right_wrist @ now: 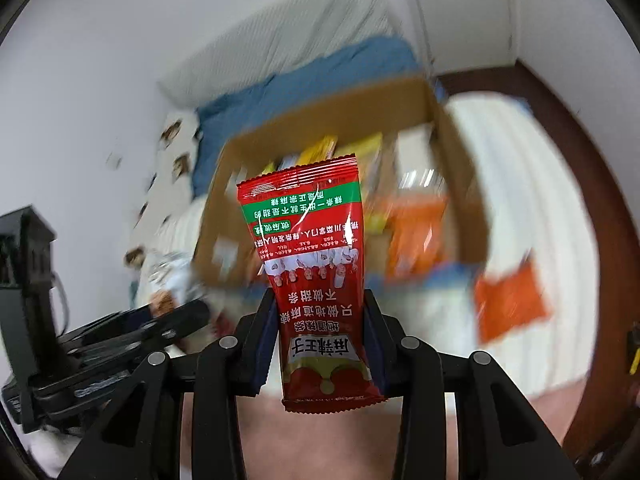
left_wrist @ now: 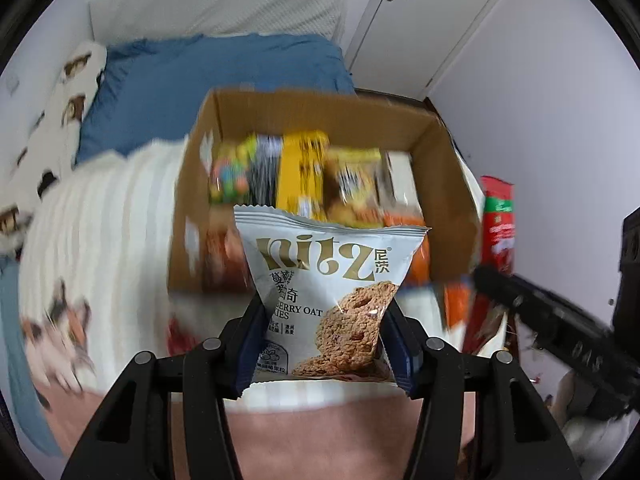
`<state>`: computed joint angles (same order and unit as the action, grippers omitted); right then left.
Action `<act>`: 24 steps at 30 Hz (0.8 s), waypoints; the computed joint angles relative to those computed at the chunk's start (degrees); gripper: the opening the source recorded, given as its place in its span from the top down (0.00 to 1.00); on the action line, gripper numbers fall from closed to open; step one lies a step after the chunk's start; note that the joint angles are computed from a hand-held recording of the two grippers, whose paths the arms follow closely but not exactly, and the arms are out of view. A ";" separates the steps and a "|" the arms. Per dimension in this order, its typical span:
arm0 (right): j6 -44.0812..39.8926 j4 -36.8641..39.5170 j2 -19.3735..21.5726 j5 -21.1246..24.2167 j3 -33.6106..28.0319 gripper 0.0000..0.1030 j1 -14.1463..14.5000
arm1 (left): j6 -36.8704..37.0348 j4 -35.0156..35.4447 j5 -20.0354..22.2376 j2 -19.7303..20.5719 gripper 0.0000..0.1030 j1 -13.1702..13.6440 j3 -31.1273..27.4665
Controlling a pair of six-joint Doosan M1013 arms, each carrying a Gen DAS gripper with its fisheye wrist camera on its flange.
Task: Organize snacks
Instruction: 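Carry both packets into the box and open both tools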
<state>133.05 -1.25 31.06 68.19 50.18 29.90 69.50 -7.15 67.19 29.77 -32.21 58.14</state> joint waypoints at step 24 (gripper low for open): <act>-2.55 1.19 17.56 19.68 -20.32 0.10 -4.57 | -1.45 0.98 19.64 18.03 0.09 4.08 -21.15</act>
<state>130.50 -0.07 48.62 87.87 29.86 25.34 68.05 -6.17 86.84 47.80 -28.13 36.99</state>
